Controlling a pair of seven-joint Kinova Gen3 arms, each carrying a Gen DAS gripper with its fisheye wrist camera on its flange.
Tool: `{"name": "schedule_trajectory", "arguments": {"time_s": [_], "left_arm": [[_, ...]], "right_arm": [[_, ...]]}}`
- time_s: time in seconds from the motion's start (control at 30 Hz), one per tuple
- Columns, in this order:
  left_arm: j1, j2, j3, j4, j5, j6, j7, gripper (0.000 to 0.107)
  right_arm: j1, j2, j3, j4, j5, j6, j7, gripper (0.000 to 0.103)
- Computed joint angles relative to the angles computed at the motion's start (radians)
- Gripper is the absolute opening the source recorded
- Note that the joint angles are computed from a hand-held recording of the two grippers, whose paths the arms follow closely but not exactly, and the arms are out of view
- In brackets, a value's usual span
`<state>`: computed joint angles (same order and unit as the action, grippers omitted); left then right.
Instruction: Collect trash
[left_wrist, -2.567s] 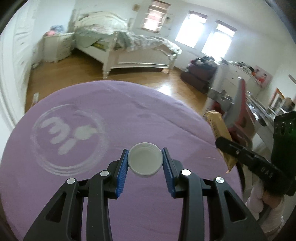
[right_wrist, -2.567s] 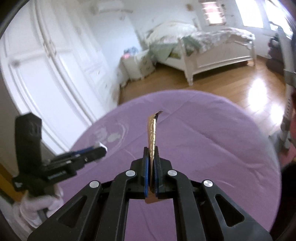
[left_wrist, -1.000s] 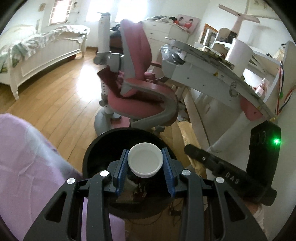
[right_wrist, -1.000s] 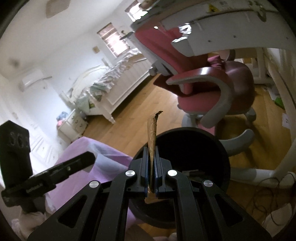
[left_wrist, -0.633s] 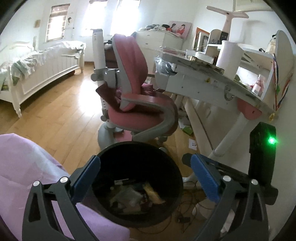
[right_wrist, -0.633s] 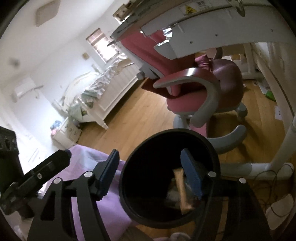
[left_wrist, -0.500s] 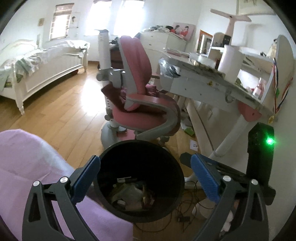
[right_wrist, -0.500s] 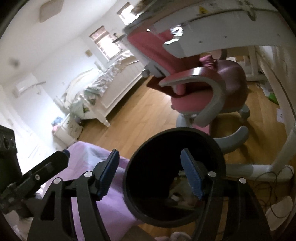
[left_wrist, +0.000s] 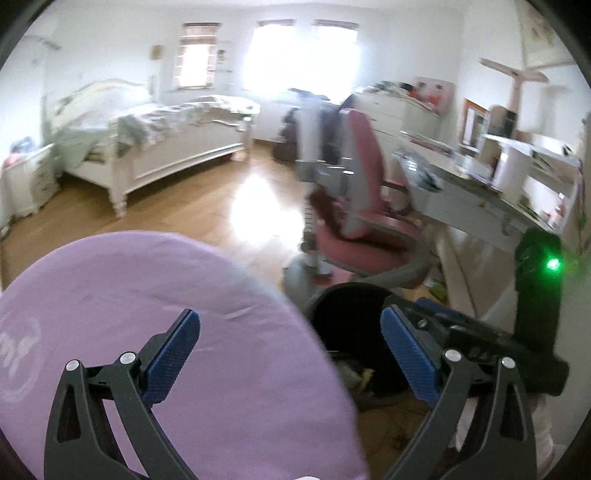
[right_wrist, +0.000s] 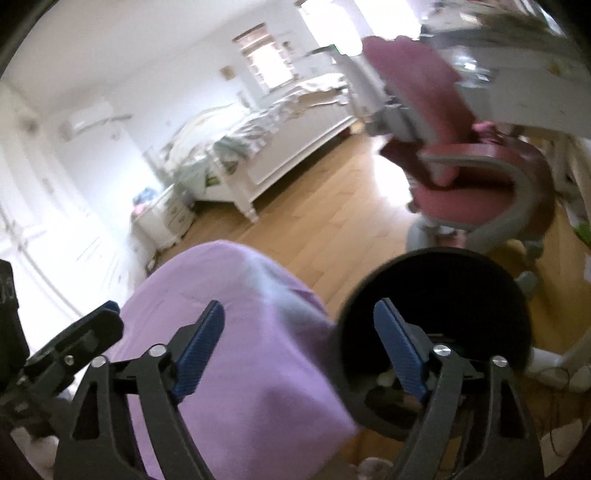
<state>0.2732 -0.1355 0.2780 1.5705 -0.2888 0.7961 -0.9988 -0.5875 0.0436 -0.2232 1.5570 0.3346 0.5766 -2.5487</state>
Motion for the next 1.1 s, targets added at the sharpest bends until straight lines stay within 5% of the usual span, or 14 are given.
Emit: {"name": "schedule_trajectory", "arguments": {"time_s": [0.3,0.43,0.63,0.7,1.1], "left_arm": [[-0.198,-0.17,-0.018,0.198,-0.112,0.052,0.181,0.098],[-0.3,-0.221,0.005,0.246,-0.163,0.103,0.215,0.098],[-0.36,-0.289,-0.053,0.315,-0.125,0.097,0.196,0.098],[-0.366,-0.314,-0.096,0.329,-0.083,0.079,0.169,0.098],[-0.456,-0.313,-0.05,0.318,-0.059,0.092,0.121,0.098]], "right_arm": [[-0.225,0.195,0.003,-0.299,0.133,0.12,0.052,0.094],[-0.369,0.277,0.072,-0.393,0.242,0.112,0.014,0.098],[-0.551,0.41,0.176,-0.544,0.392,0.171,-0.003,0.098],[-0.567,0.429,0.185,-0.562,0.382,0.167,0.008,0.098],[-0.604,0.442,0.243,-0.545,0.371,0.101,-0.009,0.098]]}}
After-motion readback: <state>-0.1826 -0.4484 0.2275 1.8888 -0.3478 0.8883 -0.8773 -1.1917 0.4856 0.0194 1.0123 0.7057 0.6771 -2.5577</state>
